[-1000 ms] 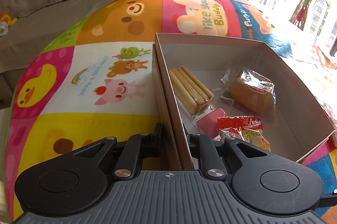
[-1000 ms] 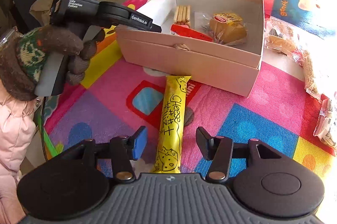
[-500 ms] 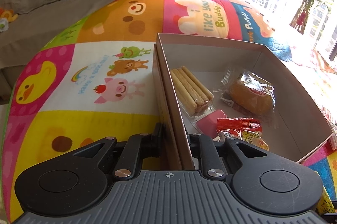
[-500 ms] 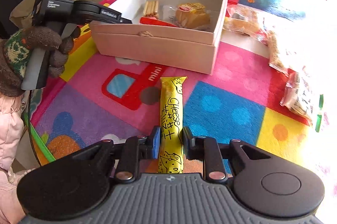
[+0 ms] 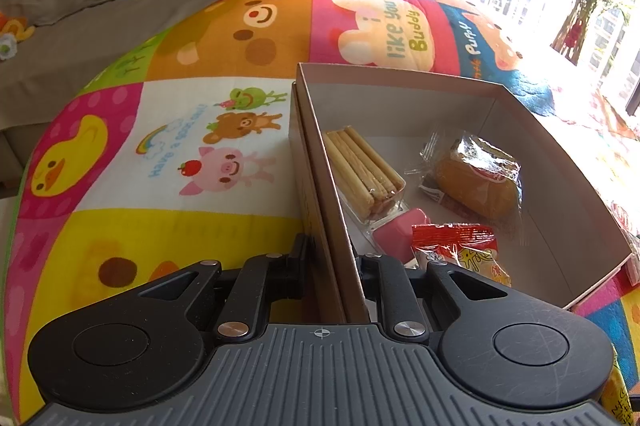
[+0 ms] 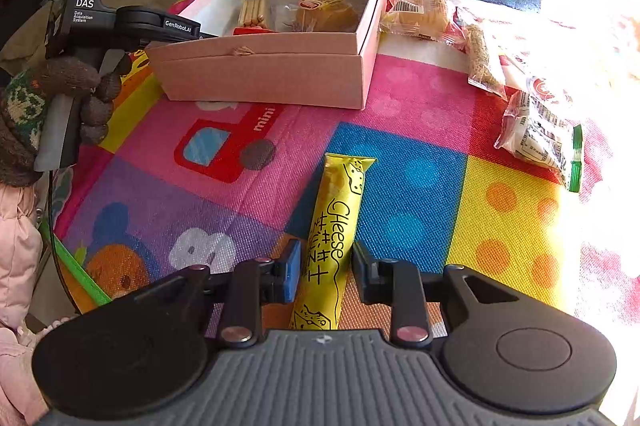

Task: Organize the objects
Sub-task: 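Grasp the yellow cheese stick on the mat with the right tool, then carry the cheese stick into the pink box and open the right tool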

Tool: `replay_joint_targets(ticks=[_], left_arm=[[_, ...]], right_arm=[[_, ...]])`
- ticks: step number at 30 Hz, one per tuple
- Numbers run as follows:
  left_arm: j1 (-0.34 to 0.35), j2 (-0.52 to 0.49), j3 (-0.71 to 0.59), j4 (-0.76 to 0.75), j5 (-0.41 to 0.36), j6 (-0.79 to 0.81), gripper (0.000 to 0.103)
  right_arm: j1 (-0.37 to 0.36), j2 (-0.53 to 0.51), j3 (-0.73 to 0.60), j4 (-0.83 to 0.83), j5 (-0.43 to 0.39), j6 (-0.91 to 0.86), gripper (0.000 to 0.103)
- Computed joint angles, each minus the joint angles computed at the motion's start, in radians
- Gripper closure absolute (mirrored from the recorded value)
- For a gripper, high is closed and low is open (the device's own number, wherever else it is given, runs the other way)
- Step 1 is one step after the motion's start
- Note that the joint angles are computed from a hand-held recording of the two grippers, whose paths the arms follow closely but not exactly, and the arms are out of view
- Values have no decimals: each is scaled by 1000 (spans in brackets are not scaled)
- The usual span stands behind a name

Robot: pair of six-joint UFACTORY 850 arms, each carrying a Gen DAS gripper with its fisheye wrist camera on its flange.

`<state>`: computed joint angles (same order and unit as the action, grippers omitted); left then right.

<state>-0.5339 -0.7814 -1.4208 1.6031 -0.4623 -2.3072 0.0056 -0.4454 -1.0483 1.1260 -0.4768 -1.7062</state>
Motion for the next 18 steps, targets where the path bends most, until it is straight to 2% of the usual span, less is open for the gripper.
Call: replay_joint_targets(ticks=[2,5,6,15,16,17,18], left_arm=[[0,0,-1,-1,0,1,85],[0,-1,-2,-4,0,4,85],[0,0,-1,-4,0,4,85],[0,1,0,-3,1,3,85],[0,1,0,-3,1,3,85],[0,-1,-2,-5,1,5,85],[0,0,-1,-5,1,5,85]], right_arm=[[3,7,6,-14,-4,-6,76],[-19,-5,-24,-103,-124,102,82],[-22,-4,-26,-109,-142,114,82],[-47,73,-17,4,-188,12,83],[-51,80,-23,17,-198,7,93],[-56,84,-32,25,-212,8,98],[-62,89,-40,35,-224,9,99]])
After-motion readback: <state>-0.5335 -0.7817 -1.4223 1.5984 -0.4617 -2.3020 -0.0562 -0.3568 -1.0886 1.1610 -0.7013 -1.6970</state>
